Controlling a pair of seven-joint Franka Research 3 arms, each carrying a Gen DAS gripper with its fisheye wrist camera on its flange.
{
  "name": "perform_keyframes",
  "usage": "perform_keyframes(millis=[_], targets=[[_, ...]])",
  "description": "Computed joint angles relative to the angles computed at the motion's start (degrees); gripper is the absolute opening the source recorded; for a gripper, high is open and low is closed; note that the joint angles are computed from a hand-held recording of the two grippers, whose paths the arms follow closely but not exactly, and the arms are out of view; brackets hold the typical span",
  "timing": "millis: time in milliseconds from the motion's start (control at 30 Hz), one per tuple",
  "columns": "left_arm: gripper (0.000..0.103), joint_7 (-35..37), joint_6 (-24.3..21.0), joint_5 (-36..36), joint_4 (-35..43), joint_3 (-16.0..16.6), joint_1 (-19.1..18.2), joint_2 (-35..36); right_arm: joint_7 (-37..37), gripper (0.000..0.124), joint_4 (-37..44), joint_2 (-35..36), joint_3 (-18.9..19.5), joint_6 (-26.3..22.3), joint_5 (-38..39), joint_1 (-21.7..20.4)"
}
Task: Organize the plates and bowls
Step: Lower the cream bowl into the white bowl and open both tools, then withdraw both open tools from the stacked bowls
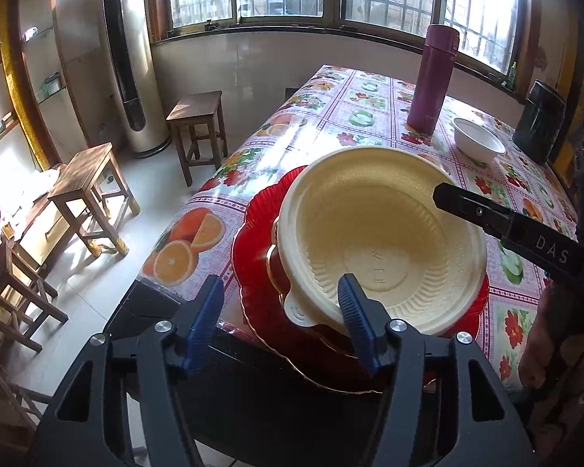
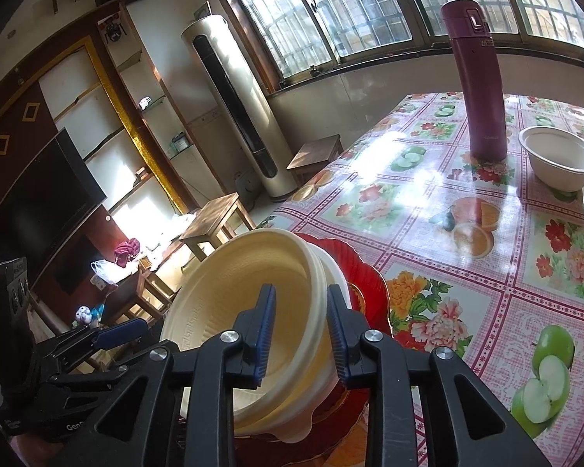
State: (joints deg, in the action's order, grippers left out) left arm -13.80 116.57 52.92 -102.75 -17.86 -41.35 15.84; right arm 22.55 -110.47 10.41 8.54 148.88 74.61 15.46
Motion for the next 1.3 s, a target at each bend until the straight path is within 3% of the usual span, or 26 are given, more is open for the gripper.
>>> perform_keyframes(millis=[100,233,567,700,767,1000,1300], targets=[[0.061,0.01,0.01,-0.03,0.03,0.01,-0.01,0.03,-1.56,0.034,-0.31,-0.32,0.15,0.22,1.46,-0.09],[0.066,-0.22,0.36,-0.13,-0.07,0.04,0.06,-0.01,-5.22,0.056,-0.84,-1.01,0.11,1.58,6.73,-0.24],[0.066,-1.22,0.31,0.23,-0.81,0.03,0.18,-0.77,-0.53,0.059,0.87,1.02,-0.53,3.31,5.67,-0.29],[0.068,-2.00,-3.95,2.25,0.50,-0.04,-0.93,-0.49,-0.28,0.060,1.05,1.17,-0.11,3.60,5.33,-0.52],[0.079,-2.30,-7.14,3.36,1.49,-0.06,-1.73,-0.21,-0.14,0.060,1.02,1.20,-0.02,3.44,5.06,-0.62],[0.083,-1.37,-15.08,6.31,5.52,-0.04,-3.77,1.50,0.73,0.061,0.92,1.08,-0.04,2.64,5.10,-1.02],[0.083,2.53,-17.20,9.34,12.76,1.31,-5.93,5.57,-0.08,0.061,1.04,0.62,-0.54,2.55,7.01,-1.78]])
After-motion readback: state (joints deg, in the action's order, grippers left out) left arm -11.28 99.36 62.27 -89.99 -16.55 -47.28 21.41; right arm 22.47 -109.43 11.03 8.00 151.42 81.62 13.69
